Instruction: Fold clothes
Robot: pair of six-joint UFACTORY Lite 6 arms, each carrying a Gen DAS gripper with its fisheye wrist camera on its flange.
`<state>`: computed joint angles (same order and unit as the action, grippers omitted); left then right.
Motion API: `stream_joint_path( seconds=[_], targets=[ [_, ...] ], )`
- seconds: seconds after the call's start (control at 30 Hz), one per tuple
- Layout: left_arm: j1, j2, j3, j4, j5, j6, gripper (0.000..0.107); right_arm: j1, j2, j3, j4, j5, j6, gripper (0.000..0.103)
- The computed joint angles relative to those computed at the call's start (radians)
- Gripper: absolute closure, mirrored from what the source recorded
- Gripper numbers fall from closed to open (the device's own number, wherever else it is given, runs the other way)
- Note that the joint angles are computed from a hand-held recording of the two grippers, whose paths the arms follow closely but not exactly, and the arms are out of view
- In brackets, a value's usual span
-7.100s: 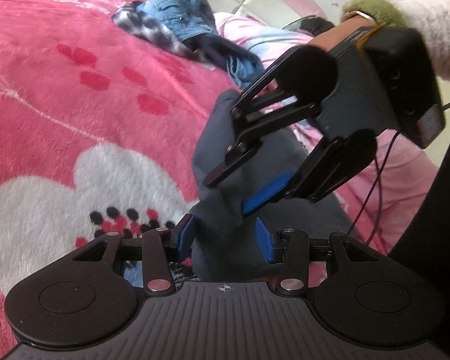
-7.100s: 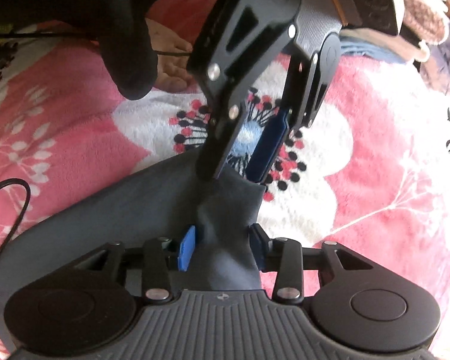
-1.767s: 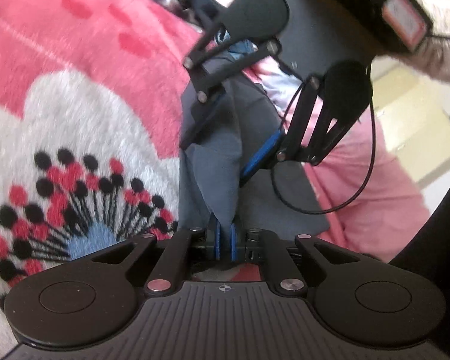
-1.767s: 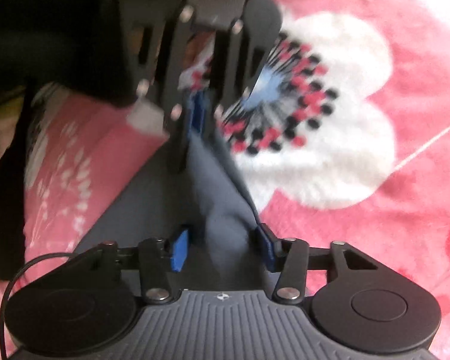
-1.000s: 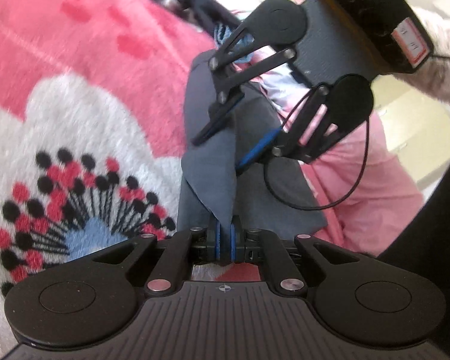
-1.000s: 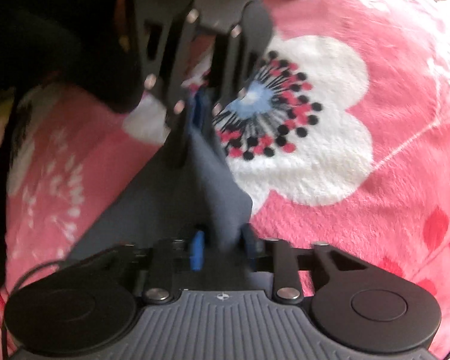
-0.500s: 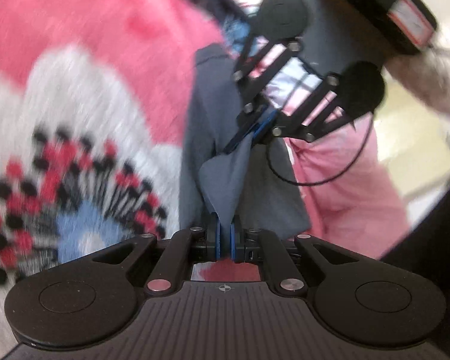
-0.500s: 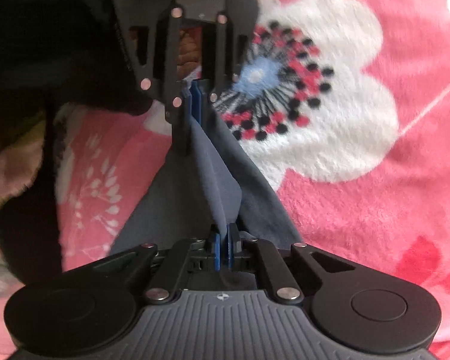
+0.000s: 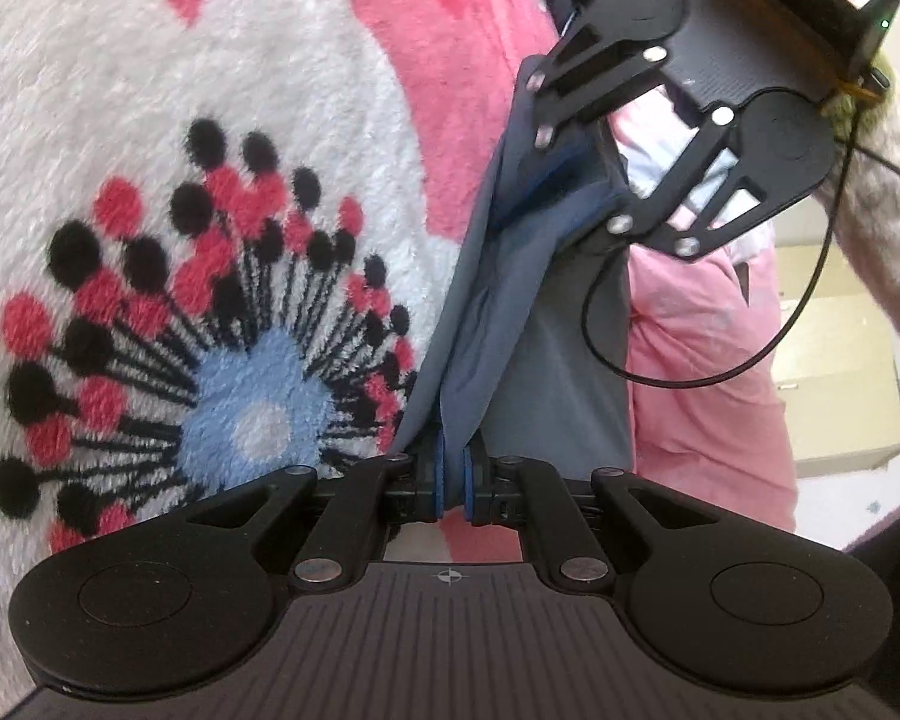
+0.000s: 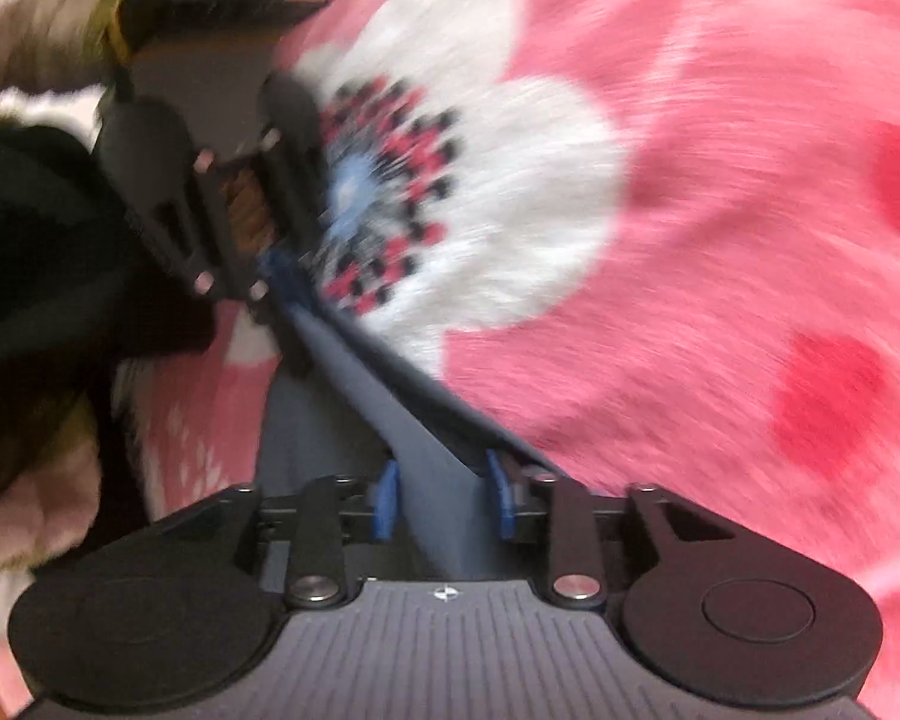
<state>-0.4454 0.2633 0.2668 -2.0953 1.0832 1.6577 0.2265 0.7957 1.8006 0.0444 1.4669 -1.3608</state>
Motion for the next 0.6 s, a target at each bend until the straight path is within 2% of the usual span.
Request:
stream_joint_path(
  seconds=[0.07,0.23,0.33,0.43,0.53,0.6],
  targets=[
    [-0.007,-0.014,-0.01,-0.008,-0.007,0.002,0.101,-0.063,-0.063,-0.024,0.038,-0.068,0.016,0.052],
    [-0.023,-0.041,-0.04,-0.035,-0.012,0.01,0.1,-0.24,-0.308,-0.187,0.16,-0.32,0.001,0.052],
    [-0.026,-0.038,-0.061,-0.056,0.008,0.02,0.1,-0.347,-0.534,-0.407,0.242,-0.483,-0.078,0.053],
    [-0.04,-0.028,-0.063,-0.08,0.01,0.041,0.1,-0.414,-0.701,-0.593,0.342,-0.566,-0.182,0.055],
    [-0.1,-0.075,-0.049,-0.126,-0.056,0.041,0.099,-0.389,-0.788,-0.724,0.377,-0.694,-0.085,0.055],
    [-0.135,-0.115,-0.057,-0.157,-0.093,0.049,0.099,-0.345,-0.798,-0.76,0.382,-0.773,0.066,0.053]
  ],
)
